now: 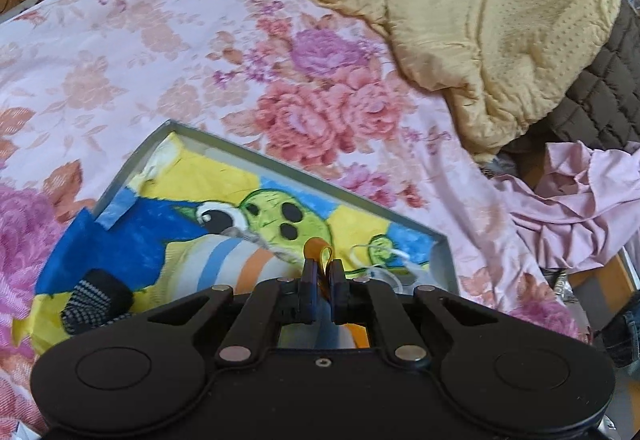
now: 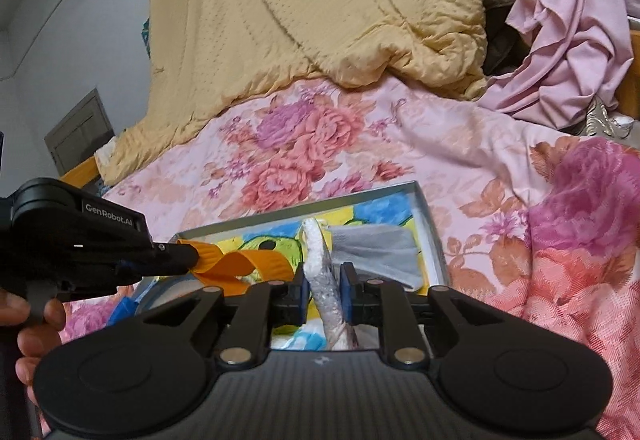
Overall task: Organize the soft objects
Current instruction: 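Carry the orange piece and white strip over the painted tray with both tools, then open both tools to drop the orange piece and white strip into the tray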
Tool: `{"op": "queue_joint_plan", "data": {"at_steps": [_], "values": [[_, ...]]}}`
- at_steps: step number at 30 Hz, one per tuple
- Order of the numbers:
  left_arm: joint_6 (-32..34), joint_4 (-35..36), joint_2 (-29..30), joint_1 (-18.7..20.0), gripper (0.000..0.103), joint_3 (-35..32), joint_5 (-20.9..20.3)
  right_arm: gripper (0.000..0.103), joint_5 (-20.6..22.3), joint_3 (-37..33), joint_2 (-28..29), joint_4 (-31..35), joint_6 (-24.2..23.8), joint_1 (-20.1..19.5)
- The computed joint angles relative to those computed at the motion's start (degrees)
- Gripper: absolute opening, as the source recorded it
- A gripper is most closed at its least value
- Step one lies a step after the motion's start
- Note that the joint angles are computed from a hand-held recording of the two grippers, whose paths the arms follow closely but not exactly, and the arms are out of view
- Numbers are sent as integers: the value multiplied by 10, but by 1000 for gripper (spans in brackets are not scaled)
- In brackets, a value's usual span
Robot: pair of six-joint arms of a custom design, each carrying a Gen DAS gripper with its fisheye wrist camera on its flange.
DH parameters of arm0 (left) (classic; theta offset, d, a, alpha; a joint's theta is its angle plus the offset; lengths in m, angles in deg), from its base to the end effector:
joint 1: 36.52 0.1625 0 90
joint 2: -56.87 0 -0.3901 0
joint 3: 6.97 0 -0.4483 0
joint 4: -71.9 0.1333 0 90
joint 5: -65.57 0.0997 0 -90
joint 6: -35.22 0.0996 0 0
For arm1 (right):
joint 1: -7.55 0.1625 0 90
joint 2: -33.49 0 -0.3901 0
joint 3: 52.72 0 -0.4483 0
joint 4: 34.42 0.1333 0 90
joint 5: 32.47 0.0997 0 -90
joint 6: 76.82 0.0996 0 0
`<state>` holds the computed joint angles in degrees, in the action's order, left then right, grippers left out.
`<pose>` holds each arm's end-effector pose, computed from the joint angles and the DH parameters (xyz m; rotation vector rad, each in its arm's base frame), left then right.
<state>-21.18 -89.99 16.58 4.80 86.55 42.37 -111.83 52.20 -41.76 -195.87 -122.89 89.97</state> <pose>-0.3569 -0.6132 0.0504 -0.3990 2.2531 -1.4180 0.0675 -0.6429 0.3113 1.0087 -2.5898 1.0627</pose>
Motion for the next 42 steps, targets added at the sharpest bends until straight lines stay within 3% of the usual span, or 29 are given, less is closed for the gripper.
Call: {"op": "queue_joint_plan", "data": {"at_steps": [3, 11, 19, 24, 28, 32, 42], "values": [[-30, 16, -9, -1, 8, 11, -1, 34, 2, 0, -2, 13, 2, -2], [-63, 66, -15, -8, 15, 11, 0, 50, 15, 2, -15, 38, 6, -7], [-84, 108, -28, -26, 35, 24, 25, 70, 32, 16, -39, 29, 17, -11], [-85, 110, -43, -44, 51, 44, 45, 76, 47, 28, -64, 19, 23, -14], [-95, 129, -60, -63, 58, 64, 65, 82, 60, 41, -88, 14, 27, -15], [-132, 182, -79, -86, 68, 84, 84, 86, 74, 58, -115, 5, 28, -17], [-286, 391, -125, -149, 78, 129, 126, 95, 105, 116, -197, -3, 22, -28]]}}
